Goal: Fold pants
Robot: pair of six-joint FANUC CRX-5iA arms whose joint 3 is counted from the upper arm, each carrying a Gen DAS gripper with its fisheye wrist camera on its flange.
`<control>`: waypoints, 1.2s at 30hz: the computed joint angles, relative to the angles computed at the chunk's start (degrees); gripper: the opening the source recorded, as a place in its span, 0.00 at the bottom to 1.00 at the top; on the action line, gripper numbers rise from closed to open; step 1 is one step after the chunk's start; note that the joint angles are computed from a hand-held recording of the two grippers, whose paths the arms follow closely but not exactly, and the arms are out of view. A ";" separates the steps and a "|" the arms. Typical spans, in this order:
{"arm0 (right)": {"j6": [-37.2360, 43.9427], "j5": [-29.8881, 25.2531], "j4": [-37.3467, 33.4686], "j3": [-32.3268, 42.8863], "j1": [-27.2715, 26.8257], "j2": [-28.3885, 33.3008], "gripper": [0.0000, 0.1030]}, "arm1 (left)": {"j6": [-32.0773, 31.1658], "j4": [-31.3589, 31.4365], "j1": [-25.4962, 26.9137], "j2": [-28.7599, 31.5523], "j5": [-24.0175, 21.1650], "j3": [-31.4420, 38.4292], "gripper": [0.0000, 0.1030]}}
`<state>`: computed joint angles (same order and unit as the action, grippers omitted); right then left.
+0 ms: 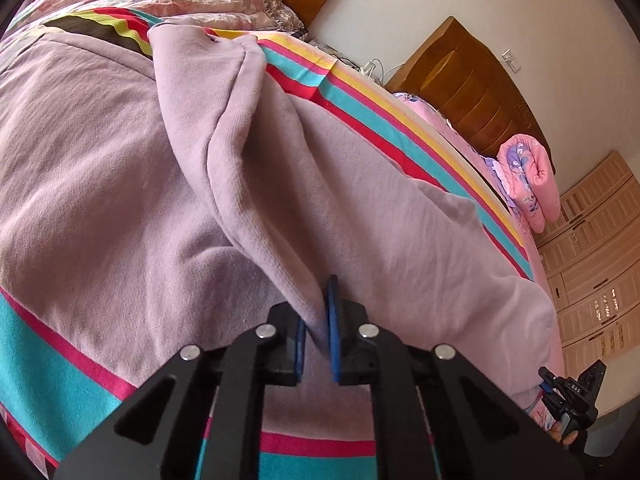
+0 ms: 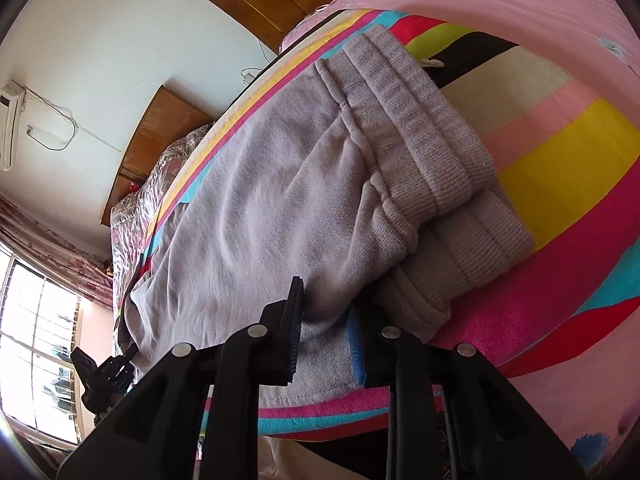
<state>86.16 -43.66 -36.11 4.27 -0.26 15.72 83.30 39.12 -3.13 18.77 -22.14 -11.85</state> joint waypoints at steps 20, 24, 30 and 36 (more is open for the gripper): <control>3.88 -5.55 -12.81 -2.23 -4.38 -2.11 0.37 | 0.84 -3.09 0.97 -2.48 -2.18 -1.13 0.59; 5.72 -6.95 -14.63 -1.96 -2.80 -1.71 0.36 | -4.78 3.61 -0.39 -2.45 -1.63 -2.95 0.54; 5.45 -4.47 -10.35 -2.45 1.09 -2.57 0.13 | -2.79 1.21 -1.09 -2.35 -0.43 -2.68 0.11; 5.69 -3.31 -6.82 -4.33 2.51 -5.79 0.08 | -2.18 -0.19 -0.79 -5.22 0.23 -4.97 0.08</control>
